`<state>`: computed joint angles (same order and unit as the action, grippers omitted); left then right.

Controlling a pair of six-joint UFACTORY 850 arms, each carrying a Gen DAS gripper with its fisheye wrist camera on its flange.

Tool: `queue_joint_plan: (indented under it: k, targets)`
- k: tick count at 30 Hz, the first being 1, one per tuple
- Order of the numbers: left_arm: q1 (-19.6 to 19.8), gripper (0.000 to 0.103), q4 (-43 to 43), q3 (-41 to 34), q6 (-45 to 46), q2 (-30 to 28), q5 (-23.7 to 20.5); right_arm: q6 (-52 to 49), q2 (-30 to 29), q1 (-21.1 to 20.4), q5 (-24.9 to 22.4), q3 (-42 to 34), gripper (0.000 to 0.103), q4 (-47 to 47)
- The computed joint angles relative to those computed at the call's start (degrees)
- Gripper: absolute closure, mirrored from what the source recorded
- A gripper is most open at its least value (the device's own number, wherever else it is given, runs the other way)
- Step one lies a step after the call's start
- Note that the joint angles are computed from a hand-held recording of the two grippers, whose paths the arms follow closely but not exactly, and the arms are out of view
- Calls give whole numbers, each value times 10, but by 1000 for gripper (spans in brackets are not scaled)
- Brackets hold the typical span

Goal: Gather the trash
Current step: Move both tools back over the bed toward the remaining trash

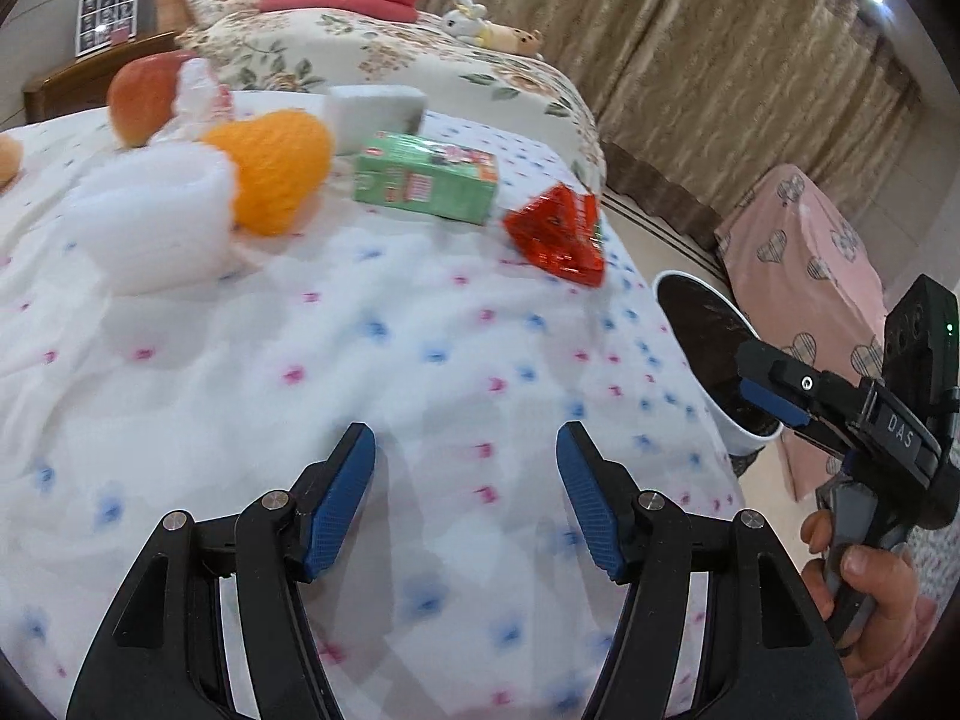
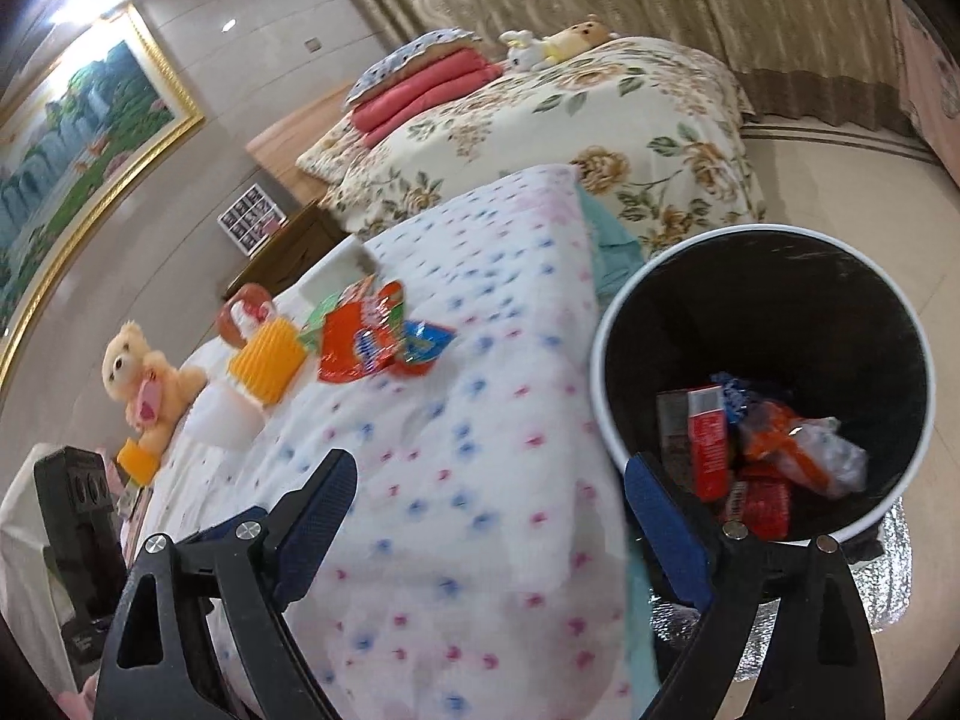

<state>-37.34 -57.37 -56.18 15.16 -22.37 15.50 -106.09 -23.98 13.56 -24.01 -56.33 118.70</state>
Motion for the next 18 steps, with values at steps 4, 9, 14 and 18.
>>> queue_joint_plan:
  k: [4, 9, 14, 18]
  targets:
    - [6, 39, 20, 23, -35, 14, 10, 6, -6, 14, 6, -7, 11, -14]
    - [13, 39, 28, 43, -56, 28, 22, 1, -12, 33, 18, -16, 11, -21]
    - [22, 39, 53, 59, -88, 38, 29, 3, -21, 47, 27, -28, 11, -29]
    - [26, 38, 31, 65, -74, 42, 35, 6, -27, 55, 30, -35, 11, -36]
